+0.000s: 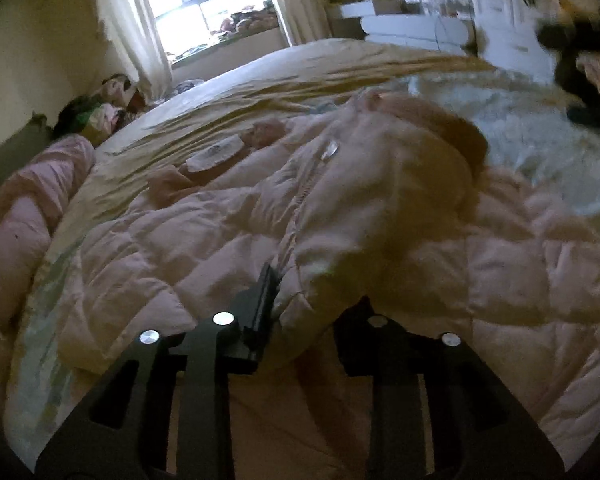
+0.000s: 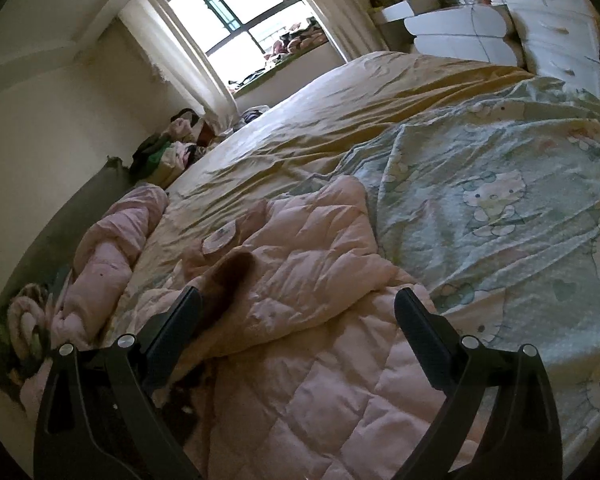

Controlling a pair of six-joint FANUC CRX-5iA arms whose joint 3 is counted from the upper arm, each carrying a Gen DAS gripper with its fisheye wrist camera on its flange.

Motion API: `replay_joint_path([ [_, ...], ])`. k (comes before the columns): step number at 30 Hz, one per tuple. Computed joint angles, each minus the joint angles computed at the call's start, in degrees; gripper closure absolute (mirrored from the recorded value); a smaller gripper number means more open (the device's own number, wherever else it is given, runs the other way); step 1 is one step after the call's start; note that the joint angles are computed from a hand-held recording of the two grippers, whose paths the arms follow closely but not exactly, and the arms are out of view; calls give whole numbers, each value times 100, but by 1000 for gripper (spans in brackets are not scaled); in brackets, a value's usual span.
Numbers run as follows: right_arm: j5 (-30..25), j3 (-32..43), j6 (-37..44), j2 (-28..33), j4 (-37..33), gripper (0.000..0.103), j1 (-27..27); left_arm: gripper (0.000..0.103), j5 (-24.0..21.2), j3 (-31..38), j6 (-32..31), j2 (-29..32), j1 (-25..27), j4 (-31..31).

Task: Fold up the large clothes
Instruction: 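Open the left gripper to lay the sleeve on the folded jacket, then grasp the ribbed cuff of the other sleeve with the right gripper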

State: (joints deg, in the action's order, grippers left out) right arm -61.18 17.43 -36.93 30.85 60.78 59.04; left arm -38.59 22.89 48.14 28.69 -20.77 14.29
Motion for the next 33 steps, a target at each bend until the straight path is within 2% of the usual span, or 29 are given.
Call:
replay_joint_path([
  [1,-4,54,69,24,-10,7,-1,73,-15,-12,-2,-4,-15,-49],
  [2,-32,115,138,51,-13,7,4,55,-78,-11,-37,5,-12,-14],
  [3,-58,161,175,75,-6,7,8,47,-179,17,-5,17,-15,-27],
  [4,-73,184,193,84,0,7,12,41,-144,-6,64,-9,-43,-151],
  [6,-92,217,218,97,-2,7,20,39,-7,-117,120,-95,-87,-345],
  [9,-103,202,220,81,-6,7,34,34,-19,-412,-220,-266,-30,37],
  [12,-125,268,321,99,-73,7,45,16,-78,-645,-428,-438,51,407],
  [16,-135,353,466,113,-105,7,80,10,-411,-744,-472,-553,236,894],
  [18,-111,403,545,138,-134,7,92,10,-511,-902,-672,-647,372,1371],
  [22,-45,694,845,296,-349,7,104,9,-725,-975,-595,-739,607,1810],
  [25,6,1016,1159,468,-558,7,103,9,-705,-954,-288,-785,771,1846],
  [33,512,1726,1832,895,-1262,7,-6,9,-499,-619,615,-684,1201,1390],
])
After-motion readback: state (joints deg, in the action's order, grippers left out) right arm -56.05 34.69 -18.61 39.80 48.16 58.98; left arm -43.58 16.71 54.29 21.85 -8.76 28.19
